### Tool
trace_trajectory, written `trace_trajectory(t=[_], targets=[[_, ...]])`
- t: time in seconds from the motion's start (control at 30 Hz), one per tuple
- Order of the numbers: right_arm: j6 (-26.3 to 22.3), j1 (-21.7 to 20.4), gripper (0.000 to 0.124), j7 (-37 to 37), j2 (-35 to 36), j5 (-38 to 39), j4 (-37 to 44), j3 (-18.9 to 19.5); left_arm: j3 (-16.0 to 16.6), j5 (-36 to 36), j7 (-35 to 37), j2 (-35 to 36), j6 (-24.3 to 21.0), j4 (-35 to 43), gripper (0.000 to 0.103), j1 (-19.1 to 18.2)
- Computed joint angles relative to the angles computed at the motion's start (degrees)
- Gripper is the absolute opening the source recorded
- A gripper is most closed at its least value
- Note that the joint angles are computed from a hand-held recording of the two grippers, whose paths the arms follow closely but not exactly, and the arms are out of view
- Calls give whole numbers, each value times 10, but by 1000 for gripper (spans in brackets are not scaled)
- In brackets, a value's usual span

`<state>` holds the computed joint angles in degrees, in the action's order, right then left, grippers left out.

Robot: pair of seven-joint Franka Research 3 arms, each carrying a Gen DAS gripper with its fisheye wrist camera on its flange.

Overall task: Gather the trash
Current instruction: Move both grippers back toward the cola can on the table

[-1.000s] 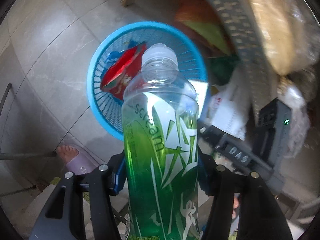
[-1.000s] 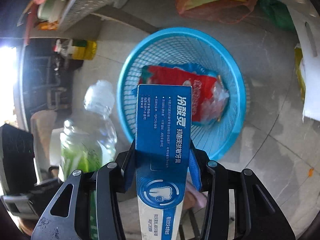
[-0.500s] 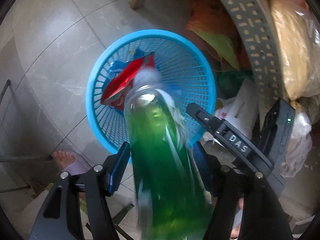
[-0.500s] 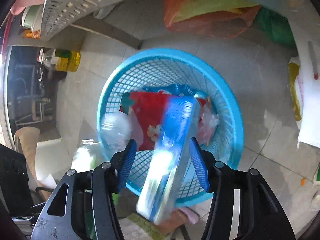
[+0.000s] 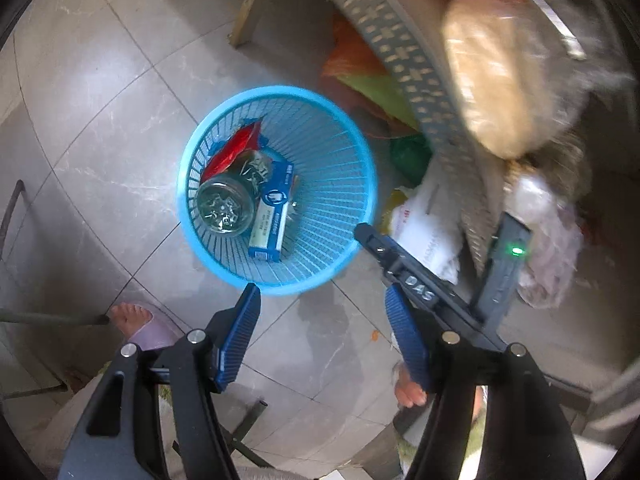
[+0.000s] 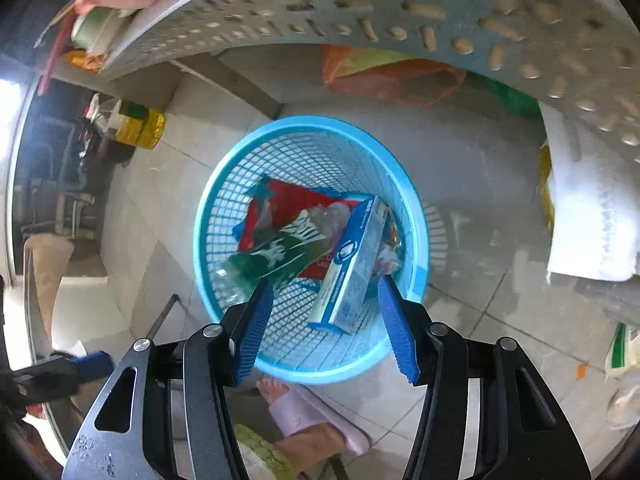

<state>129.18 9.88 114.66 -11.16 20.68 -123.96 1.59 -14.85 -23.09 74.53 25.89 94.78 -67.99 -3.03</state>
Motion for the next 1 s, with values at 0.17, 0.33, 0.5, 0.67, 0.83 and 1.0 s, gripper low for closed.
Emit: trace_trajectory(t=[0.17,0.33,0.5,0.67,0.83,1.0], targets=[[-1,11,58,-5,-42,-19,-9,14,10,-35,43,-104,32,-88,66,25],[-12,26,68,-10,-89,-53,-4,36,44,-88,111,-257,104,-220,75,33],[-24,35,79,-11,-118,-102,19,61,93,-119,158,-397,181,-346,82,14],[-24,44,83,-10,-125,-166,64,93,130,-100,146,-508,234,-443,87,1],[2,53,92,-3,-119,-234,112,126,161,-60,137,-618,281,-525,92,-4],[24,75,95,-11,-95,-280,162,152,187,-12,116,-712,311,-588,96,-2]])
